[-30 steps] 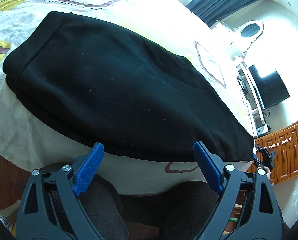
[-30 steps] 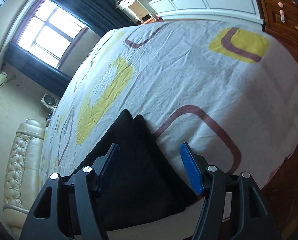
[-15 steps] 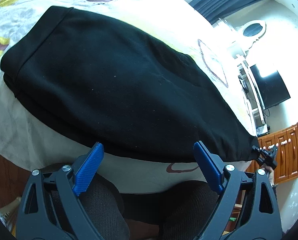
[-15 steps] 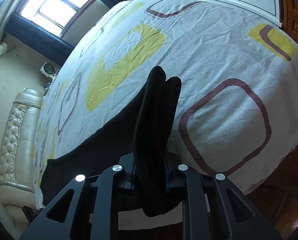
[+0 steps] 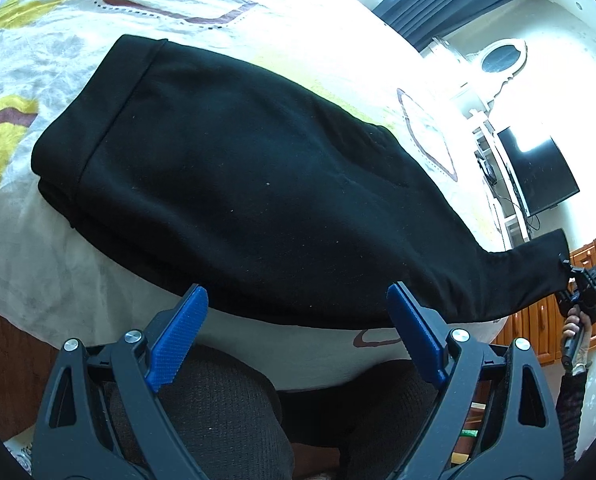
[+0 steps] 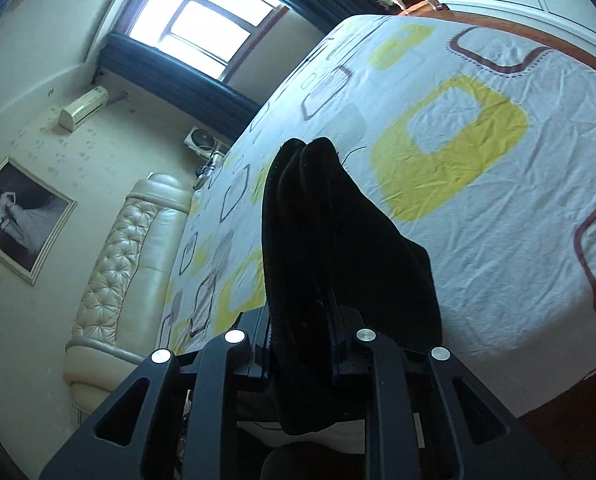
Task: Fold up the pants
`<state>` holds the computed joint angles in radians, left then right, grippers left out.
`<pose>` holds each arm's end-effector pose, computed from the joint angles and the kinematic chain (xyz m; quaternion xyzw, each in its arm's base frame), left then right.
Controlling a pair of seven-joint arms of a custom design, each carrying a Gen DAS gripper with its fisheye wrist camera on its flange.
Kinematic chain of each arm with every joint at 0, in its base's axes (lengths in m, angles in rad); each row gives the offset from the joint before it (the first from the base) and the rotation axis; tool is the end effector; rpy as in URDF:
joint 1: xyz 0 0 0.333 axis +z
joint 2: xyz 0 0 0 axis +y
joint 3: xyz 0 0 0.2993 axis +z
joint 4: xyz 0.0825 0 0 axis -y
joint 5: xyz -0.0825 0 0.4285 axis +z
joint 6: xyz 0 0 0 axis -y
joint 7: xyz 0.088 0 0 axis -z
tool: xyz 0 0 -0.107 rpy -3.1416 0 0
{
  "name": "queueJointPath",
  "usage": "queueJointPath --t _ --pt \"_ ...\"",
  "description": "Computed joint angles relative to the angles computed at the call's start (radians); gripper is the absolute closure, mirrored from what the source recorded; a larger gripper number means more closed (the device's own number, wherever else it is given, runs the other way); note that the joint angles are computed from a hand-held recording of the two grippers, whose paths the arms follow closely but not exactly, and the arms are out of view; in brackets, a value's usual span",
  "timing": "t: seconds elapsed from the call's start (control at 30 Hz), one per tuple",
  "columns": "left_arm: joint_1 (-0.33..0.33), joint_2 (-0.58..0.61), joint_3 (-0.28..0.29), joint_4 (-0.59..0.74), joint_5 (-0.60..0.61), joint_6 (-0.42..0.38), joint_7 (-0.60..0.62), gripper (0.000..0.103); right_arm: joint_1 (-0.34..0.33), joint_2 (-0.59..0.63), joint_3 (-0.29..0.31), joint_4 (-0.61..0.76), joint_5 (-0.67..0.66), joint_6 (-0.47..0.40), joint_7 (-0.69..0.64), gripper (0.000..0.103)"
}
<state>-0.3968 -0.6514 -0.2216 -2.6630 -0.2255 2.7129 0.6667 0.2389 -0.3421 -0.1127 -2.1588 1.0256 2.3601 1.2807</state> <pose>0.3668 -0.2515 0.4815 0.7972 -0.4984 0.3408 0.0002 0.5406 0.0740 0.5774 -0.5638 0.6593 0.1132 0.4843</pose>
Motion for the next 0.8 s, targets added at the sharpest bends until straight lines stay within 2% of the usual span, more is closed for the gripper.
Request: queueJointPath --t 0.13,0.27,0.5,0.63,0.8 --pt "-0.046 0.020 0.040 -0.006 -0.061 0.041 0.026 0.012 0.048 0.038 0.059 0.063 -0.026 0.009 0.019 0.083" --pt "-0.062 0.035 0.053 0.000 -0.098 0.051 0.052 0.012 0.090 0.098 0.115 0.125 -0.097 0.016 0.062 0.083" --pt "-0.059 0.027 0.042 -0.008 -0.115 0.053 0.072 0.012 0.136 0.205 0.220 0.191 -0.429 0.049 0.246 0.083" --pt "-0.058 0.028 0.038 -0.004 -0.119 0.051 0.063 0.012 0.164 0.265 0.256 0.219 -0.620 0.050 0.350 0.083" --pt "-0.055 0.025 0.035 -0.004 -0.111 0.052 0.067 0.012 0.201 0.328 0.278 0.241 -0.765 0.057 0.456 0.083"
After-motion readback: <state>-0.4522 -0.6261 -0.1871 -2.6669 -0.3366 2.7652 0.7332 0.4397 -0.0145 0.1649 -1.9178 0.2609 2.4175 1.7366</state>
